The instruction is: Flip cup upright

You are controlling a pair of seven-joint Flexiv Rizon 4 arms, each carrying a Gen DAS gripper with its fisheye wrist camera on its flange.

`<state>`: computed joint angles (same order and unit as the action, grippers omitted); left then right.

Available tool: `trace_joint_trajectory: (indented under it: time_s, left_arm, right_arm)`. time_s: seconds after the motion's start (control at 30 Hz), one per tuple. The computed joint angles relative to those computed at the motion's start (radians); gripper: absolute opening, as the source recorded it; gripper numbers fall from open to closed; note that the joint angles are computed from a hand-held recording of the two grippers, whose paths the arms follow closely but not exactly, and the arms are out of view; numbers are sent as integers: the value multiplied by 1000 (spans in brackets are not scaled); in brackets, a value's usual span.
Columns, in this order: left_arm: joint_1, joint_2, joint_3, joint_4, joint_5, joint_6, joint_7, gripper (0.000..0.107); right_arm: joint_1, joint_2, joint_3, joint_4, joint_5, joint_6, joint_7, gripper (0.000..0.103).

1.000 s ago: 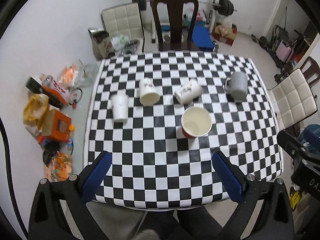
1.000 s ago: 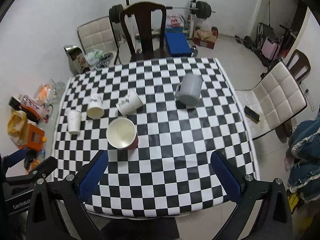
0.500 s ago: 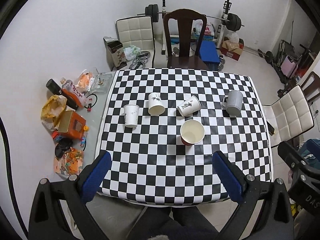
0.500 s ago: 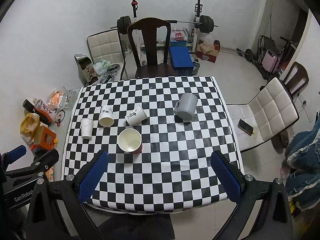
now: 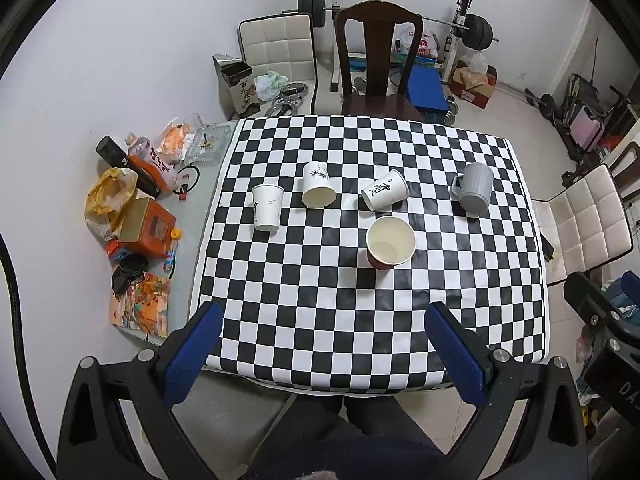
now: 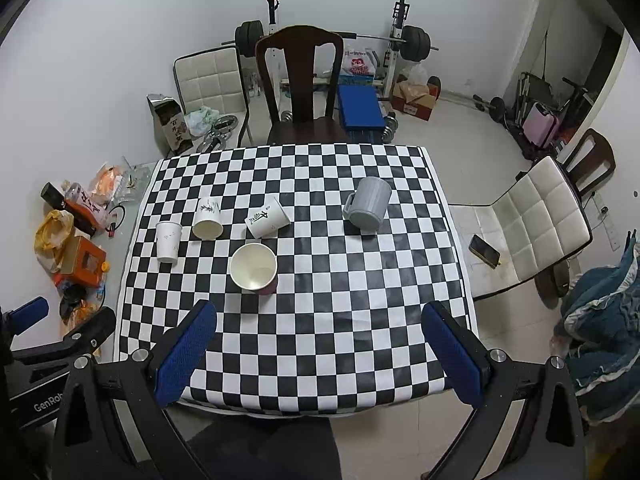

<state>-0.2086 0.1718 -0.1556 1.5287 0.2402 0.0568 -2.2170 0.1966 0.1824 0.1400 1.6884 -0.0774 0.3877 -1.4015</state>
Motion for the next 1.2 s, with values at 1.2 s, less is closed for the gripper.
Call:
trace_joint_trajectory:
  time_s: [1.2]
  left_arm:
    - [-8, -15, -2, -20, 7, -19, -21, 103]
  right_arm:
    - [2, -8, -2, -3, 12, -18, -9, 103]
